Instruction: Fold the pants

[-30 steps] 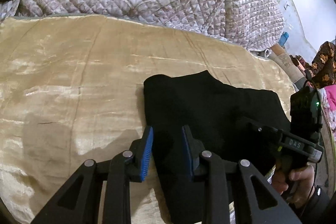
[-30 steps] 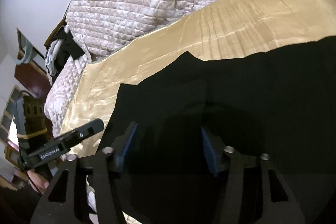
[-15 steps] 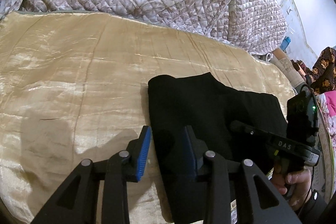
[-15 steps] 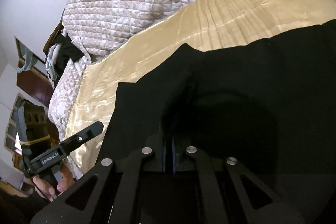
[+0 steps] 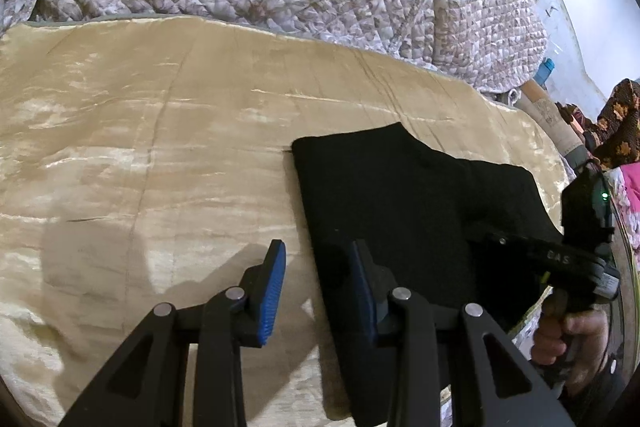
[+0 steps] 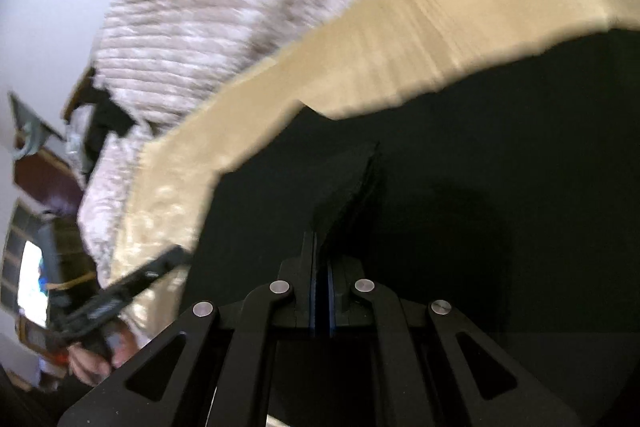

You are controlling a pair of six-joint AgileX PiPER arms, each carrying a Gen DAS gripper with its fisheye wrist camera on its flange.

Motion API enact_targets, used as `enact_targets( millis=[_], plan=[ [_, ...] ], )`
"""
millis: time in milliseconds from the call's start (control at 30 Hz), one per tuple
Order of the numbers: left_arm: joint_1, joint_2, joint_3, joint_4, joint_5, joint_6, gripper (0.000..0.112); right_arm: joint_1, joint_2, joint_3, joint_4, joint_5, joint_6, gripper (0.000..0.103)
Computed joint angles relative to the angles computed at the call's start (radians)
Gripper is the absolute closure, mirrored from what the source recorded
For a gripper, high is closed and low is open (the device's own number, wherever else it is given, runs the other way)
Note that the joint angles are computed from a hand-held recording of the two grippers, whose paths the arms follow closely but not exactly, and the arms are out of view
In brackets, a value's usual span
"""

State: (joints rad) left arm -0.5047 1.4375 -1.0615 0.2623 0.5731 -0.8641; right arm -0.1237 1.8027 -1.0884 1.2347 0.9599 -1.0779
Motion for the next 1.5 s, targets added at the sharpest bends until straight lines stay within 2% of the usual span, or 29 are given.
enact_targets(
  millis=[133, 267, 400, 500, 633, 733, 767, 800, 867, 933, 1033, 1267, 1333, 1400, 1500],
  plan=[
    [-0.013, -0.002, -0.003, -0.009, -0.005, 0.029, 0.076, 0.012, -0.048, 0.027, 0.023, -0.045, -0.039, 0.100],
    [-0.016, -0.007, 0.001, -0.023, -0.013, 0.045, 0.076, 0.022, -0.041, 0.023, 0.007, -0.061, -0.027, 0.100],
    [-0.019, -0.004, -0.003, -0.027, -0.014, 0.053, 0.076, 0.030, -0.083, 0.058, 0.005, -0.182, -0.024, 0.097],
    [-0.034, 0.000, -0.007, 0.001, -0.013, 0.031, 0.076, 0.056, -0.177, 0.122, 0.052, -0.347, -0.120, 0.095],
    [-0.058, 0.001, -0.008, 0.010, -0.034, 0.052, 0.076, 0.075, -0.185, 0.130, 0.097, -0.321, -0.215, 0.095],
    [-0.054, 0.015, -0.012, -0.107, -0.055, 0.182, 0.076, 0.120, -0.145, 0.095, 0.002, -0.334, -0.158, 0.095],
    [-0.057, 0.028, -0.016, -0.140, -0.053, 0.216, 0.076, 0.144, -0.119, 0.083, -0.040, -0.369, -0.121, 0.095],
    [-0.064, 0.035, -0.017, -0.133, -0.053, 0.209, 0.076, 0.142, -0.115, 0.081, -0.042, -0.368, -0.112, 0.095],
    [-0.087, 0.039, -0.021, -0.065, -0.046, 0.155, 0.076, 0.132, -0.122, 0.089, -0.014, -0.371, -0.129, 0.095],
    [-0.089, 0.034, -0.019, -0.070, -0.048, 0.158, 0.074, 0.134, -0.145, 0.109, 0.001, -0.407, -0.143, 0.092],
    [-0.089, 0.030, -0.016, -0.056, -0.050, 0.137, 0.074, 0.133, -0.172, 0.129, 0.009, -0.386, -0.155, 0.089],
    [-0.172, 0.014, -0.010, 0.195, -0.028, -0.074, 0.073, 0.218, -0.293, 0.256, 0.046, -0.439, -0.340, 0.084],
    [-0.180, 0.018, -0.010, 0.206, -0.023, -0.080, 0.071, 0.244, -0.305, 0.283, 0.013, -0.459, -0.341, 0.078],
    [-0.174, 0.034, -0.011, 0.158, -0.023, -0.041, 0.071, 0.252, -0.316, 0.328, 0.058, -0.478, -0.434, 0.067],
    [-0.208, 0.040, -0.007, 0.231, -0.004, -0.102, 0.070, 0.248, -0.355, 0.385, 0.103, -0.507, -0.537, 0.049]
  ],
)
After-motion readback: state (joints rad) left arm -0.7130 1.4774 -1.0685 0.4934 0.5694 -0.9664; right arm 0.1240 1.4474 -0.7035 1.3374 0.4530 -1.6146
